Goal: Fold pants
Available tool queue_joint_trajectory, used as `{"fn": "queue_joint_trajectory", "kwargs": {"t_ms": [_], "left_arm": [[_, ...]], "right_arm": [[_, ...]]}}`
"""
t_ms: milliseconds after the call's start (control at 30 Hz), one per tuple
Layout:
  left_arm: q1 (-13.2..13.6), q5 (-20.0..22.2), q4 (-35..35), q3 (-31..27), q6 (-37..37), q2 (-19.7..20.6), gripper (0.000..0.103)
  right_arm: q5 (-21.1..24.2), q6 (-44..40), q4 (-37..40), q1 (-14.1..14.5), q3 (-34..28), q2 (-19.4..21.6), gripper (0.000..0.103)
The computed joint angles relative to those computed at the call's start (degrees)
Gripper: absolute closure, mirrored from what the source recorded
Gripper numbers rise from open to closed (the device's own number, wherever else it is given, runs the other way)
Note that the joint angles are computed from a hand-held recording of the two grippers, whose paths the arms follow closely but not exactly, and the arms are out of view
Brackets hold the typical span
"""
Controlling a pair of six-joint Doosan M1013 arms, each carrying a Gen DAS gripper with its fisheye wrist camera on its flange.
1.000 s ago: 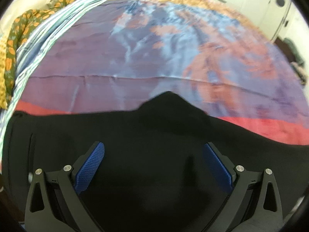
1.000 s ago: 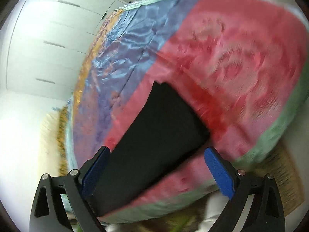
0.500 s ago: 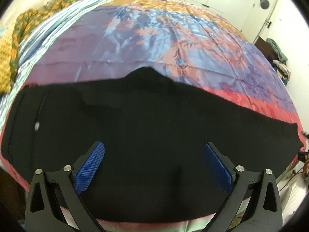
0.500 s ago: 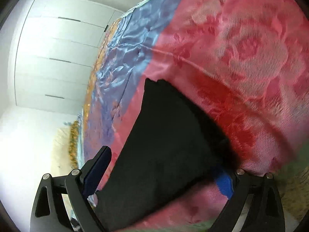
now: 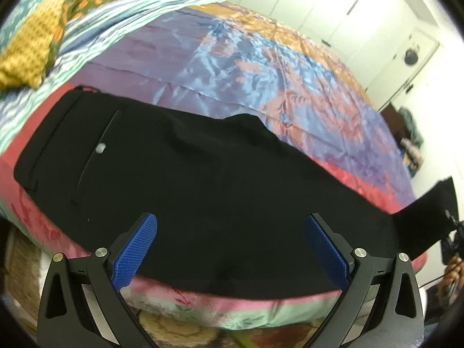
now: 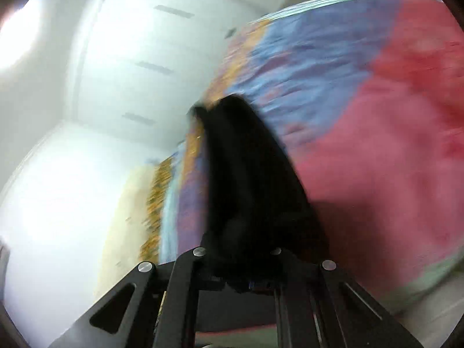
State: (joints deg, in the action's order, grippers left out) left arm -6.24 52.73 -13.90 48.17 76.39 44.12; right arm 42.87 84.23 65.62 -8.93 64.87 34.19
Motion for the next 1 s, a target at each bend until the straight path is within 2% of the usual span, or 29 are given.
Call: {"fn": "queue_joint_trajectory", "kwargs": {"t_ms": [133, 300, 367, 433, 467, 500, 567, 600, 667, 733, 767, 800, 867, 900, 933, 1000], "left_arm": [[0.8, -0.7, -1.8, 1.7, -0.4, -0.9, 0.001], [1.7, -3.1, -1.6, 5.2, -1.2, -3.1, 0.001], [2.1, -4.5, -1.2, 6.8, -1.9, -4.1, 0.001], [2.3, -5.4, -1.0, 8.1, -2.9, -4.7, 0.001], [2.4, -5.5, -1.0, 8.5, -3.3, -4.8, 0.001], [2.6, -5.3, -1.2, 8.9, -3.9, -4.9, 0.001], [2.8, -5.1, -2.4, 9.4, -4.1, -5.1, 0.001], [2.9, -5.3, -3.3, 9.9, -3.7, -5.4, 0.001], [2.9, -6.1, -5.9, 10.7, -1.4, -5.9, 0.001], [2.8, -6.1, -10.4, 10.7, 3.1, -6.0, 0.002], [2.6, -5.4, -13.9, 10.0, 7.2, -5.6, 0.002], [2.2, -4.2, -16.8, 8.8, 11.0, -4.8, 0.004], [1.1, -1.5, -18.1, 5.5, 14.9, -3.0, 0.017], [0.4, 0.2, -17.5, 3.3, 15.5, -1.8, 0.031], [0.0, 1.3, -16.8, 1.8, 15.9, -0.9, 0.036], [-1.6, 4.5, -12.9, -2.8, 15.3, 2.0, 0.037]], "right_arm": [[3.1, 0.9, 0.4, 5.5, -6.7, 4.7, 0.092], [7.2, 2.4, 4.5, 10.9, -13.6, 10.9, 0.092], [8.3, 2.4, 2.9, 13.3, -16.9, 13.2, 0.091], [11.5, 4.4, -3.7, 15.5, -21.7, 15.9, 0.085], [14.9, 5.7, -8.7, 16.7, -25.1, 17.7, 0.075], [18.9, 6.3, -13.7, 17.8, -28.7, 19.5, 0.055], [27.8, 5.1, -24.3, 19.9, -35.7, 22.8, 0.029], [28.7, 2.2, -27.1, 20.5, -35.9, 22.6, 0.029], [24.3, -6.1, -28.3, 20.5, -30.1, 18.6, 0.028], [18.9, -13.1, -27.9, 19.7, -23.8, 14.5, 0.017], [14.4, -17.0, -28.8, 19.2, -18.9, 11.2, 0.007], [11.5, -18.7, -29.6, 19.0, -16.2, 9.4, 0.003], [6.6, -20.7, -31.7, 18.1, -11.2, 6.1, 0.003], [4.4, -21.0, -32.6, 17.5, -8.4, 4.4, 0.003], [2.0, -20.2, -33.8, 17.0, -6.2, 3.0, 0.003], [-1.4, -18.0, -34.9, 16.2, -2.1, 0.6, 0.003]]}}
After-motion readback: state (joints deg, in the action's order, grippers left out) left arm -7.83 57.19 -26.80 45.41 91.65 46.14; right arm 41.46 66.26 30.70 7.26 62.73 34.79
